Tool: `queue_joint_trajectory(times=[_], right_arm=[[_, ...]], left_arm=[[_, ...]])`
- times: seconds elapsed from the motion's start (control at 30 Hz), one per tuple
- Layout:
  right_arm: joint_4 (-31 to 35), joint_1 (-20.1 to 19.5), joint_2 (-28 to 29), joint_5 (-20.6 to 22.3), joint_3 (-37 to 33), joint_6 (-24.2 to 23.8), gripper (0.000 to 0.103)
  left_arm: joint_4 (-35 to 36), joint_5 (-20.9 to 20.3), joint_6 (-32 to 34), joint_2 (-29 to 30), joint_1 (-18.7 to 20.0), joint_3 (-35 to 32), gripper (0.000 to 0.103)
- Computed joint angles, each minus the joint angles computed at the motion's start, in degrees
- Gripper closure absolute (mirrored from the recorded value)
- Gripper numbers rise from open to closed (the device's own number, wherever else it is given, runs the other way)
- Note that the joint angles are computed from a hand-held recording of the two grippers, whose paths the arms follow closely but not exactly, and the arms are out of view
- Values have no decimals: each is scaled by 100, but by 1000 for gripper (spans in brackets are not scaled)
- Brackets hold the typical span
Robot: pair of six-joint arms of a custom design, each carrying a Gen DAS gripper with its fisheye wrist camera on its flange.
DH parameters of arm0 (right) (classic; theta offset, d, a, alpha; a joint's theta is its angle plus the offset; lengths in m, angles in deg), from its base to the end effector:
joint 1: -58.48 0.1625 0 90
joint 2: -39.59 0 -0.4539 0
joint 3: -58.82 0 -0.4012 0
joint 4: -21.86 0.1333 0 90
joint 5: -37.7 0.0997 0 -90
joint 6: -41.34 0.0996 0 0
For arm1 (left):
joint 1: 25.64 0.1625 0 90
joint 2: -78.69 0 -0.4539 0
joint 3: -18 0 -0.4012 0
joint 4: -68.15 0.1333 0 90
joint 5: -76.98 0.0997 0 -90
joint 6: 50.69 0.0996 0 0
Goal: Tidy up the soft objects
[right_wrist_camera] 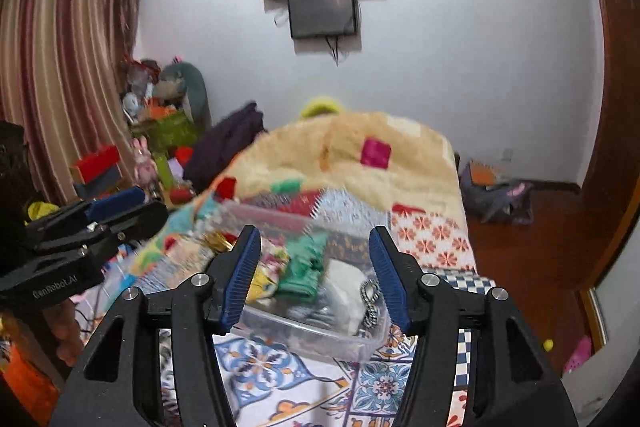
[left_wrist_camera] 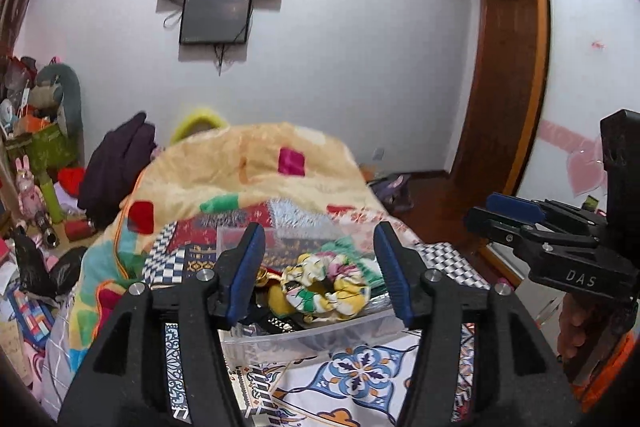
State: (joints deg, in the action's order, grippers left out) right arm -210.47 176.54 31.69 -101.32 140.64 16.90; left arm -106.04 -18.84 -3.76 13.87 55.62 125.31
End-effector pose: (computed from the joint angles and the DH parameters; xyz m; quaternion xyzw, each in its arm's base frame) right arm 0.3609 -0.5534 -0.0919 0.1237 -0.7780 0.5221 0.3268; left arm 0.0261 -0.6407 0.2946 0.4518 0.8169 -0.3514 0.0715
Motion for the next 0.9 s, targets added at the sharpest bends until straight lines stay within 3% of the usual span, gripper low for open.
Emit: queue_joint_trajectory(times=[0.1, 0.2, 0.27, 0.37, 0.57, 0.9], right_arm=[[-220, 124, 37, 62, -11, -124, 45], [-493, 211, 135, 78, -98, -352, 33], [-660, 268, 205, 65, -165, -500, 22], [-852, 305, 262, 127, -189, -601, 16], [-1048, 320, 343, 127, -245, -687, 2], [-1340, 353, 389, 110, -136, -679, 1]], left_arm=[[-133, -218, 99, -219, 19, 205, 41], [-312, -378, 167, -393, 42, 397, 34], [-449, -452, 188, -466, 58, 493, 25], [-656, -532, 172, -551, 78, 624, 12], [-761, -536, 179, -598, 69, 724, 5], [-840, -558, 239, -590, 101, 787, 1]])
